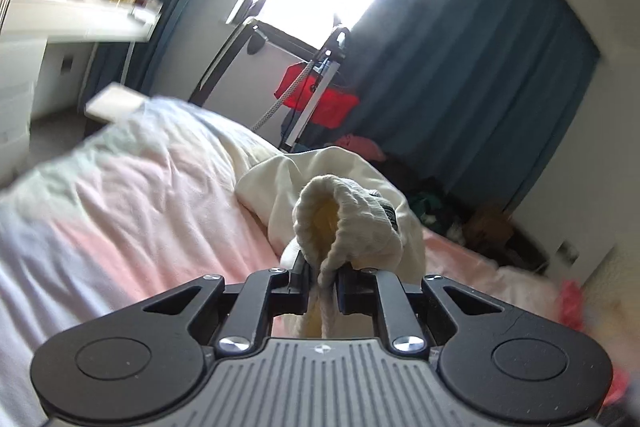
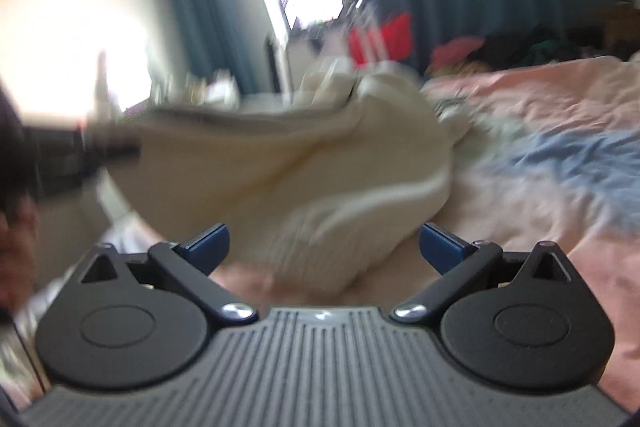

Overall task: Fold clothes
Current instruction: 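Grasp the ribbed cuff with the left gripper while the right gripper approaches the garment, then grasp the other ribbed cuff with the right gripper while the left gripper holds its cuff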

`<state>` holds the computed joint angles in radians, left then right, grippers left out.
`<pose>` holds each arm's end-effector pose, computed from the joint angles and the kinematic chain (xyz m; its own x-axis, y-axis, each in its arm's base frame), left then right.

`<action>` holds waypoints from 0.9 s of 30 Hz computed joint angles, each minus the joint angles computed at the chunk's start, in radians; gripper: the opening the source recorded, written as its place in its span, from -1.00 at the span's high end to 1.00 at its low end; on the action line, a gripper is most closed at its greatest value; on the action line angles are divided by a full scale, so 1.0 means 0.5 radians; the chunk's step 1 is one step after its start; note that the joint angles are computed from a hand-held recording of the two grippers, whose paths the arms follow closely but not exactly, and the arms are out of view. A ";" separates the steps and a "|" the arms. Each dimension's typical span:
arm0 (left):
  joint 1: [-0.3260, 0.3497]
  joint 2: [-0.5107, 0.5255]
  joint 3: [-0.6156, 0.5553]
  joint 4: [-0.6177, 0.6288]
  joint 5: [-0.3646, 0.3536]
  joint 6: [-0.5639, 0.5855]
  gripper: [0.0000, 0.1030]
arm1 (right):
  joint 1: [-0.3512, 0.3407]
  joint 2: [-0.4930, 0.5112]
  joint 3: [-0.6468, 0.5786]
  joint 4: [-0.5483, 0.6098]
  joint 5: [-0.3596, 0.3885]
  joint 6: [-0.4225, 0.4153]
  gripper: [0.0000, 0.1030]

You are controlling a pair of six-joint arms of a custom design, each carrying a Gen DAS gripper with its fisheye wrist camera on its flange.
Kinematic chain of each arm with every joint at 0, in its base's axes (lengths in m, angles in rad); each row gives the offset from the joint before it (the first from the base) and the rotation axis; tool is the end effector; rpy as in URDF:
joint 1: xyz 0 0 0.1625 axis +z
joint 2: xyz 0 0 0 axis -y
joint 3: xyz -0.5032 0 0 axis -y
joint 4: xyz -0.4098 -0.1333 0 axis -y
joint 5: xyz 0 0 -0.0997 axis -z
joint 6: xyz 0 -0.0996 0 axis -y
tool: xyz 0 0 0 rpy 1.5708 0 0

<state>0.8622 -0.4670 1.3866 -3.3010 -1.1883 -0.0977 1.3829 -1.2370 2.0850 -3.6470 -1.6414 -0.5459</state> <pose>-0.4129 -0.7437 0.0717 -0.9200 0.3454 -0.1853 0.3604 0.5595 -0.7463 0.0189 -0.5767 0.3911 -0.8595 0.0437 0.5093 -0.4487 0.4127 -0.7927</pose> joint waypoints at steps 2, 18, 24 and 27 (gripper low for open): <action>0.035 -0.018 0.040 -0.029 -0.073 -0.178 0.74 | 0.029 0.072 -0.044 0.014 -0.129 -0.078 -1.00; 0.103 0.056 -0.120 -0.017 -0.236 -0.312 0.74 | -0.007 0.327 -0.323 -0.545 -0.260 0.251 -0.68; 0.111 0.062 -0.146 0.056 -0.220 -0.288 0.74 | -0.011 0.311 -0.346 -0.120 -0.344 0.137 0.24; 0.116 0.054 -0.142 0.095 -0.208 -0.297 0.73 | 0.007 0.301 -0.318 -0.146 -0.334 0.045 0.57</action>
